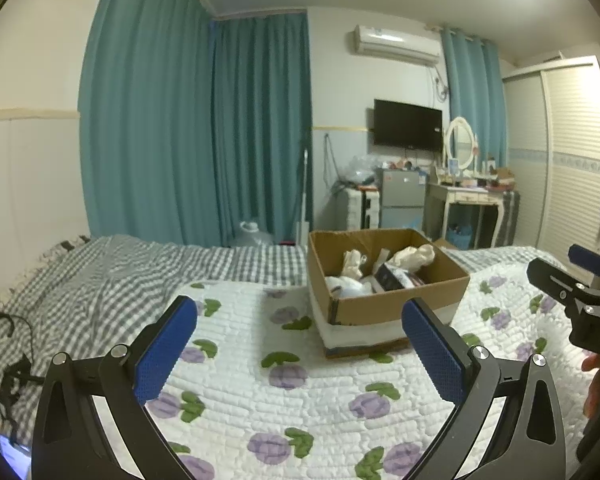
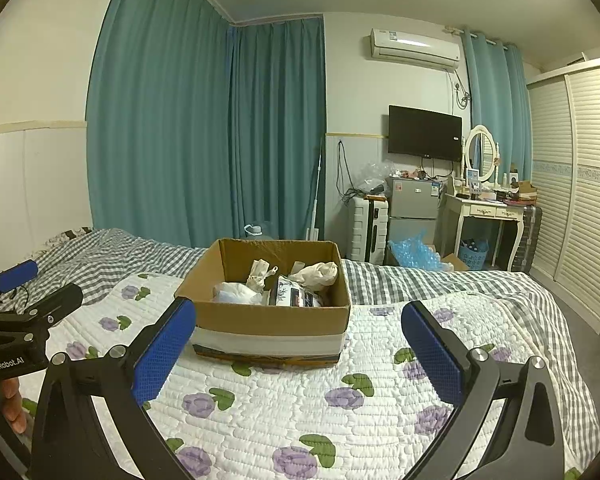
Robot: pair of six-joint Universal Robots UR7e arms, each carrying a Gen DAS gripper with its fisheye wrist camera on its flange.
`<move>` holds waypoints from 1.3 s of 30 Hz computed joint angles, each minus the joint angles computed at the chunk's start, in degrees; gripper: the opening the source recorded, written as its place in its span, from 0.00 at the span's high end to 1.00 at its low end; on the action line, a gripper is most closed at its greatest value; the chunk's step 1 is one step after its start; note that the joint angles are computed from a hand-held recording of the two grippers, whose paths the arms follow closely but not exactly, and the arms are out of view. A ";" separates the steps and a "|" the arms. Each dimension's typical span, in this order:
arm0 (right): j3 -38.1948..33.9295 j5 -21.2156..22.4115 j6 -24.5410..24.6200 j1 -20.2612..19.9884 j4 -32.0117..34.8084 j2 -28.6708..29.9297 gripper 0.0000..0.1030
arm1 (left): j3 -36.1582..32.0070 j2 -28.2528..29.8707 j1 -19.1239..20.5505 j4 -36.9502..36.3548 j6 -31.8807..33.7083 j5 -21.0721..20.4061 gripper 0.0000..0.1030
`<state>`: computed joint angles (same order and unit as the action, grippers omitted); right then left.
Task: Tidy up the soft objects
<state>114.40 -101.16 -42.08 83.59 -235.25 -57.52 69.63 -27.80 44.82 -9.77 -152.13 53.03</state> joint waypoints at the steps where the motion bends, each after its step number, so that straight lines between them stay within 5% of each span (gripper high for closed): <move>1: -0.07 -0.03 -0.04 0.03 -0.07 0.11 0.00 | -0.01 0.00 0.02 0.05 0.03 0.04 0.00; 39: -0.02 -0.70 -0.30 -0.37 1.13 0.30 0.00 | -1.01 0.72 0.56 1.49 -0.20 -0.04 0.00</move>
